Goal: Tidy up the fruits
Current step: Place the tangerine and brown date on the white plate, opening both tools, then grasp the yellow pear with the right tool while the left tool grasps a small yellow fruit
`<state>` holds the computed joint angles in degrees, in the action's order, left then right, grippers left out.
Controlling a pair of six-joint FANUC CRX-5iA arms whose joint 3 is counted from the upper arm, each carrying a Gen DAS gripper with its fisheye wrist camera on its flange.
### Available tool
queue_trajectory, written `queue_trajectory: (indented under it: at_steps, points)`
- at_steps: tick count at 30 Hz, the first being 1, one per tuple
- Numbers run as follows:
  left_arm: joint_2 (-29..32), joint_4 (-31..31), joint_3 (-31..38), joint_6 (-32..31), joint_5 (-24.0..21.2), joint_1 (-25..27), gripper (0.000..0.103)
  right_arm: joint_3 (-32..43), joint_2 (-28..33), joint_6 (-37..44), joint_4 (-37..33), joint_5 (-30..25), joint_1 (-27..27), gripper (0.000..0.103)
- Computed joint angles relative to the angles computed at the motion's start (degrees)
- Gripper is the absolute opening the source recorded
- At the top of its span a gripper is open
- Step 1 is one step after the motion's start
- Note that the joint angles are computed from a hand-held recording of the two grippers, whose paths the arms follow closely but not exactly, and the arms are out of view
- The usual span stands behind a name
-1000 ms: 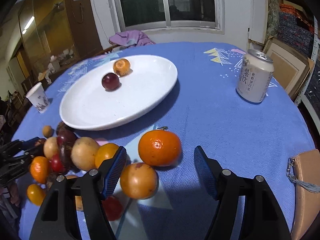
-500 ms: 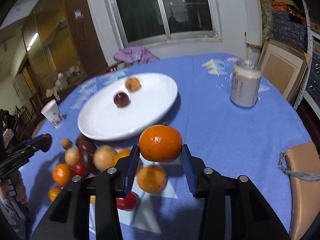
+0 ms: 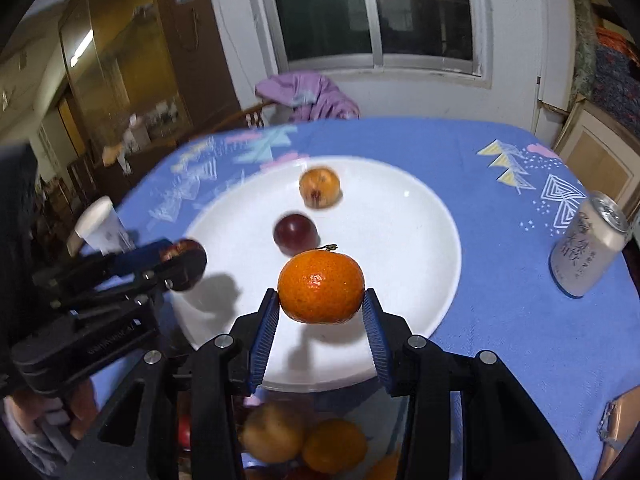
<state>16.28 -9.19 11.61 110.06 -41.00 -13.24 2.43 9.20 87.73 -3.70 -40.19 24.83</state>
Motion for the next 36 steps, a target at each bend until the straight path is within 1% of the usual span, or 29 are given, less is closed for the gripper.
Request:
queue_trajectory:
  at_steps: [2, 3, 4, 5, 6, 10, 11, 12, 14, 15, 16, 18, 19, 21, 22, 26, 27, 28, 29, 30, 31, 33, 36]
  points:
    - [0.48, 0.73, -0.65, -1.22, 1.01, 0.29, 0.043, -0.45, 0.88, -0.14, 2.14, 0.17, 0.44, 0.045]
    - [0.57, 1.14, -0.91, -1.89, 1.24, 0.45, 0.047, -1.62, 0.29, -0.92, 2.82, 1.66, 0.51, 0.048]
    - [0.31, 1.36, -1.45, -2.0, 1.86, 0.6, 0.055, -2.12, -0.06, -1.78, 3.39, 2.38, 0.5, 0.061]
    - [-0.22, 1.56, -2.18, -1.82, 2.72, 0.78, 0.059, -2.45, -0.55, -2.28, 3.44, 2.68, 0.42, 0.064]
    - [-0.71, 1.25, -2.57, -1.13, 3.13, 0.85, 0.066, -3.17, -1.54, -2.41, 3.04, 3.85, 0.18, 0.065]
    - [-4.45, 1.12, -5.53, 0.54, 4.65, 1.39, 0.071, -6.63, -5.76, -3.55, 4.08, 6.65, -0.14, 0.065]
    - [-5.71, -0.13, -6.37, 1.77, 4.66, 1.27, 0.073, -7.42, -6.98, -3.45, 3.45, 6.98, -0.41, 0.066]
    - [-6.91, -1.57, -7.14, 2.94, 4.57, 1.06, 0.078, -8.17, -8.26, -2.95, 2.39, 7.07, -0.77, 0.068]
    - [-10.49, -5.94, -10.44, 6.47, 5.03, 0.61, 0.085, -10.35, -11.01, -2.4, 0.98, 7.53, -1.31, 0.072]
    - [-11.78, -7.98, -11.61, 8.1, 4.33, 0.43, 0.087, -11.85, -12.51, -2.09, 0.36, 7.85, -1.64, 0.074]
    - [-13.32, -9.07, -13.55, 8.92, 3.62, 0.67, 0.087, -13.07, -13.64, -1.81, -0.09, 8.05, -1.89, 0.074]
    - [-15.31, -8.14, -16.88, 8.65, 3.5, 1.92, 0.087, -15.62, -15.59, -1.49, -0.18, 8.2, -2.3, 0.074]
    - [-16.15, -6.9, -18.7, 8.39, 3.16, 2.95, 0.087, -16.51, -16.19, -1.2, -0.23, 7.87, -2.56, 0.074]
    - [-17.02, -3.79, -21.12, 6.86, 3.91, 4.53, 0.087, -17.18, -16.7, -0.77, -0.94, 6.53, -3.45, 0.074]
    - [-17.19, -2.57, -21.96, 6.37, 4.5, 5.11, 0.087, -17.05, -16.59, -0.57, -1.38, 6.05, -3.87, 0.074]
    - [-15.59, -2.01, -21.31, 4.78, 4.87, 4.74, 0.086, -14.27, -15.35, 2.39, -5.63, 2.68, -5.97, 0.074]
    - [-14.91, -0.34, -21.26, 3.08, 4.79, 4.98, 0.083, -12.6, -14.58, 4.38, -8.19, 0.41, -6.99, 0.074]
    - [-14.19, 2.27, -21.44, 0.65, 4.82, 5.53, 0.077, -11.17, -13.84, 6.02, -10.44, -1.54, -7.96, 0.074]
    - [-13.48, 4.86, -21.58, -1.62, 4.96, 6.04, 0.074, -10.13, -13.22, 7.12, -12.24, -2.87, -8.74, 0.074]
    - [-12.74, 7.87, -21.82, -4.01, 5.26, 6.65, 0.068, -9.02, -12.59, 8.08, -14.17, -4.34, -9.58, 0.074]
    - [-12.19, 9.46, -21.8, -4.93, 5.4, 6.95, 0.063, -8.54, -12.27, 8.5, -15.09, -5.2, -9.89, 0.073]
    - [-11.33, 13.02, -22.07, -7.23, 5.61, 7.62, 0.058, -8.09, -11.94, 9.02, -16.06, -6.06, -10.18, 0.071]
    - [-10.95, 13.52, -21.83, -7.34, 5.61, 7.63, 0.056, -7.5, -11.37, 9.22, -16.91, -7.13, -10.49, 0.067]
